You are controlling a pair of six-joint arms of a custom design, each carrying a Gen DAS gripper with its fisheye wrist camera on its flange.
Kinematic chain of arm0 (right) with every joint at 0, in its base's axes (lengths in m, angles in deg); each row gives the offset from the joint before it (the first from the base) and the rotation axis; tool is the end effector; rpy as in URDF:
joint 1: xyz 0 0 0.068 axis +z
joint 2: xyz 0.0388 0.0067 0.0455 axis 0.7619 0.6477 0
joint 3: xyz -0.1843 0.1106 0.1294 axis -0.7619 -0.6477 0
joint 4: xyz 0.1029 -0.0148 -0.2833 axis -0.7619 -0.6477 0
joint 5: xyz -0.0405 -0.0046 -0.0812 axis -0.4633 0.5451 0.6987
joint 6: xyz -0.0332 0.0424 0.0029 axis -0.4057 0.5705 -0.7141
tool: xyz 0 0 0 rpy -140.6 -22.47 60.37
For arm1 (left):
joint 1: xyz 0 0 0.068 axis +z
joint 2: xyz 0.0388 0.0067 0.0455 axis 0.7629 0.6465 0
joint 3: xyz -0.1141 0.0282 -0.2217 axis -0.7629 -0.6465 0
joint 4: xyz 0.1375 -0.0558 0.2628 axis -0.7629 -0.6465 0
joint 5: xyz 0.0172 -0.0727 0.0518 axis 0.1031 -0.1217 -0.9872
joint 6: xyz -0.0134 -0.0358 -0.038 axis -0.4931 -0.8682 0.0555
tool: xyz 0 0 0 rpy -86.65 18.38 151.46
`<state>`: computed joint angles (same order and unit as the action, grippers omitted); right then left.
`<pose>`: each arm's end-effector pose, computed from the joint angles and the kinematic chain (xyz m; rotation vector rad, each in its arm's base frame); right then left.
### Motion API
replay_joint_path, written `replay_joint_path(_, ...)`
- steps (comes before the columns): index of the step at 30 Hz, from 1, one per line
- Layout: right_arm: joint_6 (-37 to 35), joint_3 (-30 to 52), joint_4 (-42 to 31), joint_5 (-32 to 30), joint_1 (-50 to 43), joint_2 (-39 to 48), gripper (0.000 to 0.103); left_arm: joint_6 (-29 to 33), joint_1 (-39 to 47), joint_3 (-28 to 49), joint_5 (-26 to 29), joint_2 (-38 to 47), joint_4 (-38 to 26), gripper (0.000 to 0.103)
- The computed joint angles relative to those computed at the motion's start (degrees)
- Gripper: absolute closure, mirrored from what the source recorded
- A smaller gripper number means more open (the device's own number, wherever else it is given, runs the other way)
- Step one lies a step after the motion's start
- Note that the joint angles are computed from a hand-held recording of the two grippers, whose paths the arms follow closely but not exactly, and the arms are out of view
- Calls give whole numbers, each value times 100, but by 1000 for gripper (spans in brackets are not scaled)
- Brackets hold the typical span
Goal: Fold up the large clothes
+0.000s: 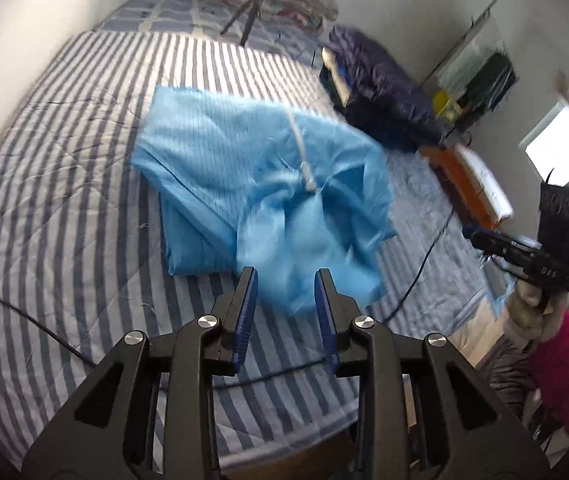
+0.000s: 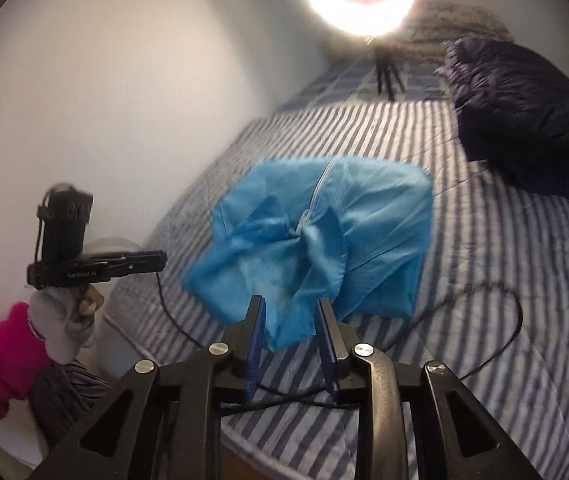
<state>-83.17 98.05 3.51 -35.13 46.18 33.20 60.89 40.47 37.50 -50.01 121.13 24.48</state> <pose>0.2523 0.0071 0.1905 -0.6008 2.4283 0.7304 0.2195 -0.0478 0.1259 -0.0617 2.4776 -0.6368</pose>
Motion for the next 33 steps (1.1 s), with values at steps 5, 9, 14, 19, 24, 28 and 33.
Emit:
replay_joint_path(5,149,276,-122,-218,-450,79,51,-210,818,196,401,200,190,59)
replay_joint_path(9,782,547,507,72,-328,821,50,-584,1492,855,713,1629,701,53)
replay_joint_path(14,1582,1140,1192,-111,-450,2386,50,-686,1708,1641,742,3032,1068,46)
replay_joint_path(19,2116,1694,1650,-271,-381,3614,50,-1209,2039,2388,1042,4525,1580,41)
replay_joint_path(24,2396,2206,1846,-395,-260,4495,53,-1394,2160,2955,1589,5547,1800,42)
replay_joint_path(28,2375,2589,1720,-675,-229,4943,89,-835,1747,3099,1080,5493,1483,100)
replay_joint_path(33,2152,2601,1503,-941,-189,4838,102,-763,1574,2729,924,4969,1432,103)
